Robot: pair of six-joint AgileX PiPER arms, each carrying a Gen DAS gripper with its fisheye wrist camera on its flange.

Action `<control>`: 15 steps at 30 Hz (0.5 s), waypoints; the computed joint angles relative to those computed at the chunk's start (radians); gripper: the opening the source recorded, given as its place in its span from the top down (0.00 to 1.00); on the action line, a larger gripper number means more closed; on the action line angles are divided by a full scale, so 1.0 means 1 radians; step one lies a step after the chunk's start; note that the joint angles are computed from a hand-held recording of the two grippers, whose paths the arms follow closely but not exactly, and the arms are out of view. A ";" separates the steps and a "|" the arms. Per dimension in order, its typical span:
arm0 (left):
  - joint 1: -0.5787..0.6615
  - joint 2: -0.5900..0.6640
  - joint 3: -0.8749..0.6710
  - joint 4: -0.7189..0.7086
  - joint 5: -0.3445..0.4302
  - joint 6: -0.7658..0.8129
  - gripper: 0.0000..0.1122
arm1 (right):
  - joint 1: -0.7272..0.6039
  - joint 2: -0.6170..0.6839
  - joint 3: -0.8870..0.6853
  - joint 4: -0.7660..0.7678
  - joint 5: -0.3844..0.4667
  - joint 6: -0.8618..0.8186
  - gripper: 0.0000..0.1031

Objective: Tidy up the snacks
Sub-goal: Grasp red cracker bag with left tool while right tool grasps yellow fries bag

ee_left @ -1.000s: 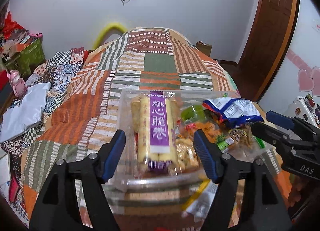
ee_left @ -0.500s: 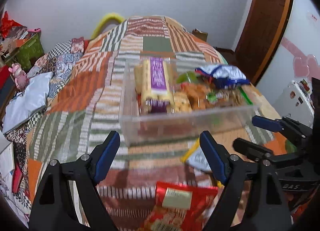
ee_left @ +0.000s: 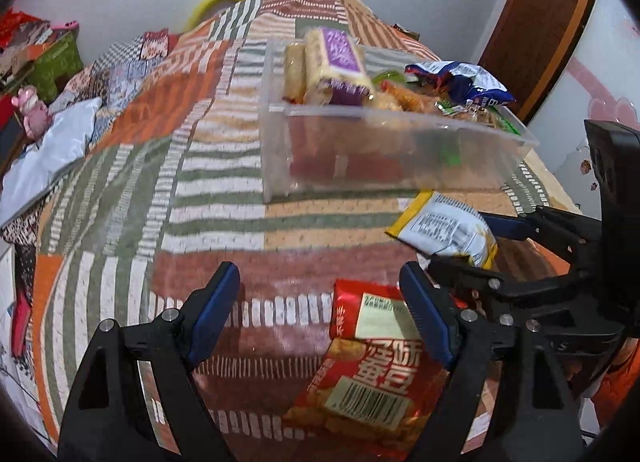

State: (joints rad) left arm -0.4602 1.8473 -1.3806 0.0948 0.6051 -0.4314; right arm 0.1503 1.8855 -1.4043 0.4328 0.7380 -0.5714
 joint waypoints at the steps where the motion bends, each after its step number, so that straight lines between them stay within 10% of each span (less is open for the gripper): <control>1: 0.002 -0.002 0.005 -0.010 -0.002 0.005 0.27 | -0.001 -0.004 0.005 0.010 -0.001 -0.014 0.44; 15: -0.062 -0.095 0.103 -0.048 -0.013 0.017 0.23 | -0.054 -0.161 0.167 0.110 -0.071 -0.100 0.51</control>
